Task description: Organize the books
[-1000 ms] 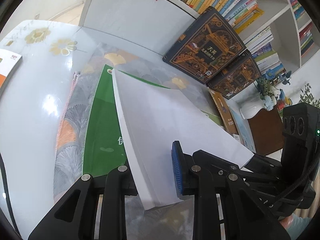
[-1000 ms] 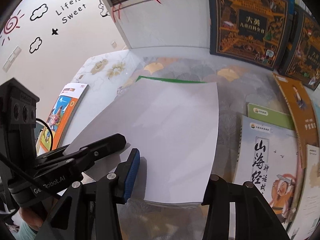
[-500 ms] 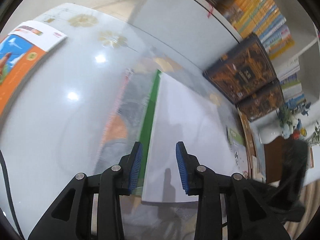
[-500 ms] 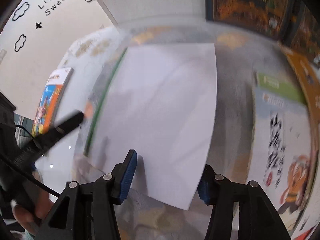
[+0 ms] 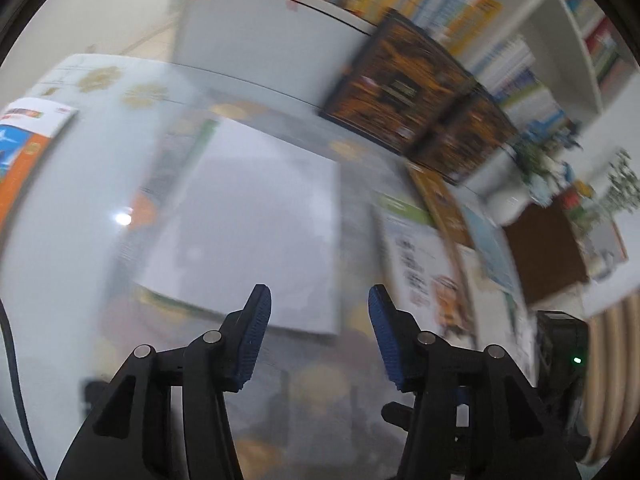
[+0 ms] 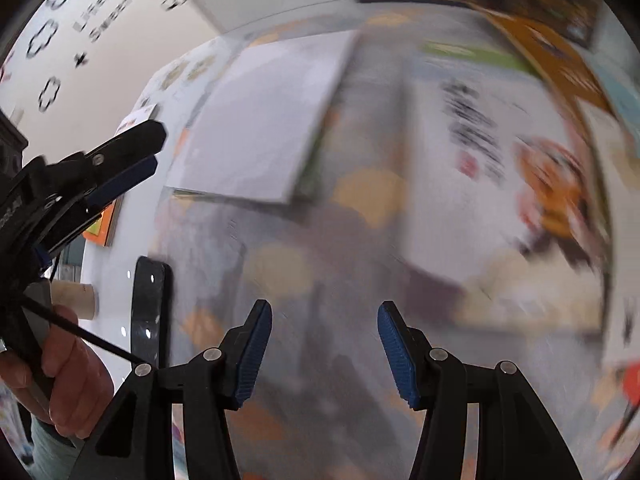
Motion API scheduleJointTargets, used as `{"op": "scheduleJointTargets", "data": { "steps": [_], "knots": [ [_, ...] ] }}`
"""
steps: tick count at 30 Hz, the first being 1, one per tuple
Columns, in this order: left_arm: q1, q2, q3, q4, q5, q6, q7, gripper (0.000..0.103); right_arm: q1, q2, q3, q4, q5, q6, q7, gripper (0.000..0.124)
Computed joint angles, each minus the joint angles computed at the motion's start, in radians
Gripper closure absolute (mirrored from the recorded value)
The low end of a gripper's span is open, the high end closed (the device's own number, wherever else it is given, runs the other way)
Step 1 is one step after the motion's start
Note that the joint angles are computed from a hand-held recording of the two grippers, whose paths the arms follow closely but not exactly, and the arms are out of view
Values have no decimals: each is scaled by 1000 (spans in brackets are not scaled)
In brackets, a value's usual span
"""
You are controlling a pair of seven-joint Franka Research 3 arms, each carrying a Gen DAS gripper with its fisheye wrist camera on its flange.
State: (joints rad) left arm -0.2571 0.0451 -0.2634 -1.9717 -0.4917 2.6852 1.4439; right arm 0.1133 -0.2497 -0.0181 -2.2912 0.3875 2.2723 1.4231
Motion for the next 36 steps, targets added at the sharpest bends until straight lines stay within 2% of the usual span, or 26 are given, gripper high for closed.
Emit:
{"op": "scheduleJointTargets", "data": {
  "steps": [1,3,10,12,13,14,17,21,25,27,28,30,33,34,36],
  "knots": [
    [-2,0,-15,8,-94,-16,70,55,-9,-21,-7,-19,-1,0,6,71],
    [-13,4,-26,25,-160,-33,103,55,-39,-81,-30,-72,-4,-15,23,71],
    [-82,37,-79,109,-195,-26,135,54,-147,-231,-105,-192,11,-52,31,70],
    [-104,47,-92,132,-179,-31,120,48,-179,-250,-132,-204,18,-76,14,70],
    [-119,60,-104,152,-175,-34,119,34,-199,-259,-146,-209,15,-85,2,70],
    [-128,70,-111,165,-168,-36,117,26,-222,-268,-156,-213,5,-90,-11,70],
    [-174,131,-132,237,-67,-70,65,26,-284,-283,-180,-214,-23,-97,-39,70],
    [-262,260,-149,384,146,-134,-72,26,-401,-297,-203,-211,-116,-73,-64,70],
    [-328,404,-186,542,238,-192,-133,26,-511,-258,-261,-183,-165,-33,-86,70],
    [-335,462,-220,602,227,-209,-113,26,-552,-225,-284,-164,-167,-20,-90,70],
    [-348,508,-233,650,220,-218,-113,26,-567,-209,-299,-155,-160,-15,-98,71],
    [-387,572,-224,728,241,-242,-146,26,-587,-183,-327,-140,-130,-16,-127,77],
    [-446,648,-198,818,289,-254,-205,34,-610,-146,-336,-116,-119,-9,-170,82],
    [-456,664,-195,833,295,-254,-223,41,-610,-130,-343,-102,-107,-12,-195,83],
    [-478,690,-180,860,314,-261,-277,42,-609,-103,-347,-81,-81,-19,-230,84]
  ]
}}
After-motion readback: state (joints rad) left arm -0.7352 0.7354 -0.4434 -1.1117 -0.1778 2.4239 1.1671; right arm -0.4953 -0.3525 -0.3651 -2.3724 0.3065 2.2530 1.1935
